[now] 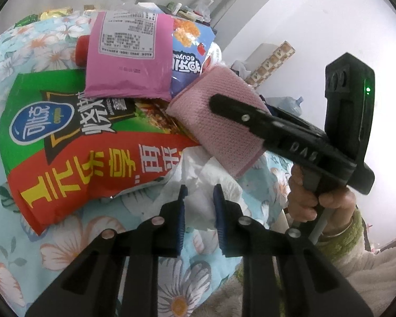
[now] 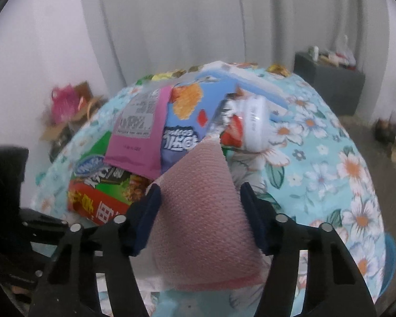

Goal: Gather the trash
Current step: 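Lift the sponge and tissue and carry them toward the wastebasket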

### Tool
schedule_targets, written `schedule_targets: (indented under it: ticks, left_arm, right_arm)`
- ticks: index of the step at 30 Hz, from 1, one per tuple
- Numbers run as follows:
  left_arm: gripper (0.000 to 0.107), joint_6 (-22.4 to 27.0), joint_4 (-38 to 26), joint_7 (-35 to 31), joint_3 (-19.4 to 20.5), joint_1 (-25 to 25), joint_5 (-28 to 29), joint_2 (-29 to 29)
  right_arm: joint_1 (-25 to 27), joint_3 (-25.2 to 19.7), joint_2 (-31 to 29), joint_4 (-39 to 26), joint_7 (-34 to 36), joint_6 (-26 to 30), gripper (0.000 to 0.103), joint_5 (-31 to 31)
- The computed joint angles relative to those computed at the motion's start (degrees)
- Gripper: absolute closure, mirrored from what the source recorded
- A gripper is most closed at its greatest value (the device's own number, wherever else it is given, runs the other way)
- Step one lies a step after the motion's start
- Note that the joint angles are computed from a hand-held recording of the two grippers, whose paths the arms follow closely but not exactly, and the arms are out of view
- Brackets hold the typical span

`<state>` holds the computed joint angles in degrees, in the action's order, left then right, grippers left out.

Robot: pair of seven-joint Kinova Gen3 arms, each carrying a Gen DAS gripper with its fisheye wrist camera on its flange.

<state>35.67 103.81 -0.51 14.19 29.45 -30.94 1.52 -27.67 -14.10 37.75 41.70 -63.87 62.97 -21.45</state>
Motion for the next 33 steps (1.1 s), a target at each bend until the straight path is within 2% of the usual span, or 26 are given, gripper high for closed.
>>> schedule_targets:
  ticks: [3,5,6,9,16,20,22,26,33]
  left_arm:
    - [0.089,0.7,-0.7,-0.2,0.1,0.2,0.0,0.5]
    - [0.089,1.5,-1.4,-0.3,0.1,0.6,0.2,0.8]
    - [0.089,1.7,-1.6,-0.5,0.0,0.7,0.3,1.0]
    - [0.089,2.6,-2.3,-1.1,-0.3,1.0,0.7,1.5]
    - [0.089,4.1,-3.8,-2.5,-1.0,1.6,1.7,2.4]
    - [0.089,5.6,-6.0,-4.4,-1.6,1.9,3.0,3.9]
    - [0.091,6.5,-6.9,-4.9,-2.0,2.3,3.1,4.3]
    - [0.097,9.3,-9.8,-5.8,-2.4,3.4,2.1,5.2]
    - [0.101,13.8,-18.1,-10.5,-3.3,5.2,0.3,8.3]
  right_arm:
    - [2.3,-1.3,0.6,-0.5,-0.3,1.3,0.044,-2.8]
    - [4.1,-2.7,0.3,0.6,1.5,0.8,0.031,-5.2]
    - [4.4,-2.9,-0.1,1.2,2.2,0.4,0.020,-5.8]
    - [3.7,-2.6,-0.8,2.0,5.4,-0.4,0.008,-5.4]
    - [-3.7,2.1,3.8,-7.8,4.1,7.4,0.008,3.2]
    - [-6.3,3.9,3.3,-6.0,4.2,5.4,0.008,7.4]
    - [-5.5,3.2,2.9,-5.0,3.3,4.6,0.021,6.9]
    - [-2.3,1.5,1.4,-2.3,2.6,2.8,0.024,4.1]
    - [5.2,-1.6,-2.9,5.0,4.6,-2.7,0.025,-3.3]
